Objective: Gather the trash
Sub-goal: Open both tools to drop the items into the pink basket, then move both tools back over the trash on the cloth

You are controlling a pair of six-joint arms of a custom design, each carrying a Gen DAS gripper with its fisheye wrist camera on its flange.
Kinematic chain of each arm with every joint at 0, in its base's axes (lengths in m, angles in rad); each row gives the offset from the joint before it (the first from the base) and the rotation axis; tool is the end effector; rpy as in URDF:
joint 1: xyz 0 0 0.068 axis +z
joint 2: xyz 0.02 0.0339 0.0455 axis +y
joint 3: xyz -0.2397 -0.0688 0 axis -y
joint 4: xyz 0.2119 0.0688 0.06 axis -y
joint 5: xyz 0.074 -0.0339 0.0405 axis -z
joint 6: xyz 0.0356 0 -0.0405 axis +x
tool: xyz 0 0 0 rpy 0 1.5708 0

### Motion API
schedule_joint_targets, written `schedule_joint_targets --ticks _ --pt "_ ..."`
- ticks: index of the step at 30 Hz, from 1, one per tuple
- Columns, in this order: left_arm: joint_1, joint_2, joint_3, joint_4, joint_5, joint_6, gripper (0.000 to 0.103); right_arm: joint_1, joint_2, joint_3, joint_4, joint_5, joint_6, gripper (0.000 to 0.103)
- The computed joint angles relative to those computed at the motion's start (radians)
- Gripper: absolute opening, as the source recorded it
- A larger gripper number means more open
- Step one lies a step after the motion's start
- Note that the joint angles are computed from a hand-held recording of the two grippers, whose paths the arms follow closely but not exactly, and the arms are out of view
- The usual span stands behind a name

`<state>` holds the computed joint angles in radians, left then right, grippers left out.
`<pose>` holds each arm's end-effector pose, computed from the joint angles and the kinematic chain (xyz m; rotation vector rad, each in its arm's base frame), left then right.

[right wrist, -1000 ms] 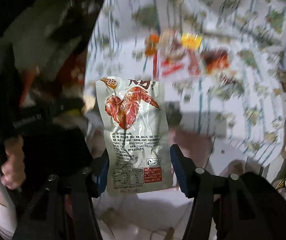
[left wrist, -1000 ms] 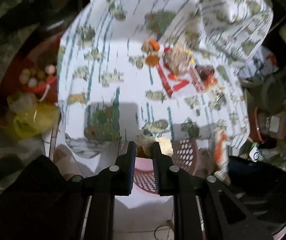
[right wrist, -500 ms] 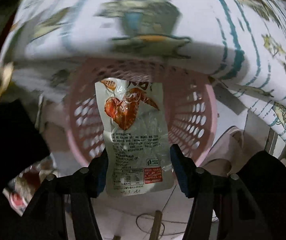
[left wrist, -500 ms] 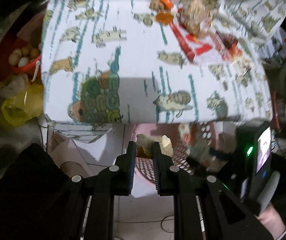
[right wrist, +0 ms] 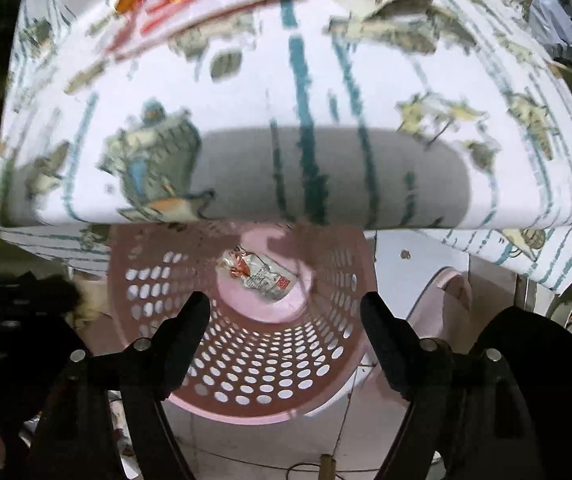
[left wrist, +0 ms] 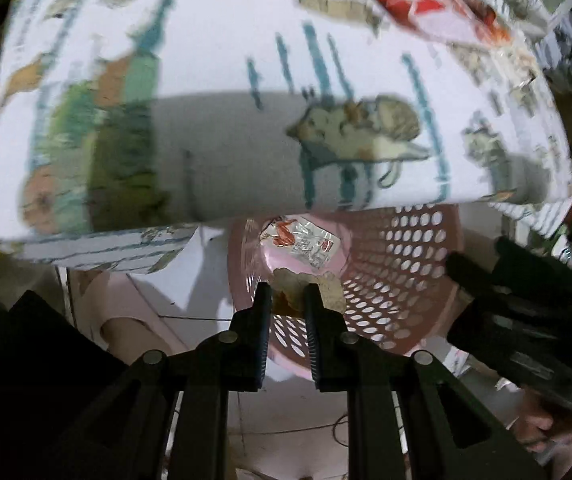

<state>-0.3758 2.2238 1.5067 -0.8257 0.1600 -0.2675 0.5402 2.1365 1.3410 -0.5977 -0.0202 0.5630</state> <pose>0.3401 -0.1403 0.1007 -0.1717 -3.1027 0.2501 0.3075 0.1853 0.0986 0.0315 2.9962 0.1656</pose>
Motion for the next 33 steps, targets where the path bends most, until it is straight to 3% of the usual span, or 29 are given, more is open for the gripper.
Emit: schedule_joint_targets --ticks 2,4,5,6,11,15,19,23,27,33 --pt "-0.016 0.041 0.019 0.008 -0.006 0.004 0.016 -0.002 -0.032 -0.018 -0.005 0.003 -0.001 0.079" --pt "-0.031 0.055 0.019 0.022 -0.036 -0.002 0.029 -0.011 -0.051 -0.036 0.001 0.002 0.007 0.079" --pt "-0.036 0.059 0.020 0.025 -0.043 -0.009 0.055 -0.016 -0.061 -0.053 0.010 -0.003 0.015 0.079" --pt "-0.038 0.049 0.009 0.036 -0.044 -0.017 0.074 -0.024 -0.069 -0.055 0.008 -0.012 0.021 0.079" --pt "-0.032 -0.024 0.021 -0.001 0.001 -0.033 0.075 -0.046 -0.113 -0.056 -0.024 -0.013 0.039 0.079" --pt "-0.043 -0.161 0.017 -0.060 -0.049 -0.040 0.075 -0.057 -0.220 -0.072 -0.056 -0.027 0.066 0.079" --pt "-0.046 -0.324 -0.004 -0.079 -0.125 -0.043 0.076 -0.015 -0.295 -0.028 -0.132 0.080 0.043 0.079" --pt "0.002 -0.482 -0.066 0.005 -0.129 -0.084 0.078 0.017 -0.400 -0.024 -0.113 0.181 0.019 0.079" --pt "-0.003 -0.576 -0.015 -0.014 -0.224 -0.075 0.079 0.034 -0.492 0.032 -0.108 0.266 -0.052 0.079" --pt "0.026 -0.514 0.329 -0.141 -0.261 0.001 0.094 -0.008 -0.569 0.190 -0.104 0.288 -0.111 0.088"
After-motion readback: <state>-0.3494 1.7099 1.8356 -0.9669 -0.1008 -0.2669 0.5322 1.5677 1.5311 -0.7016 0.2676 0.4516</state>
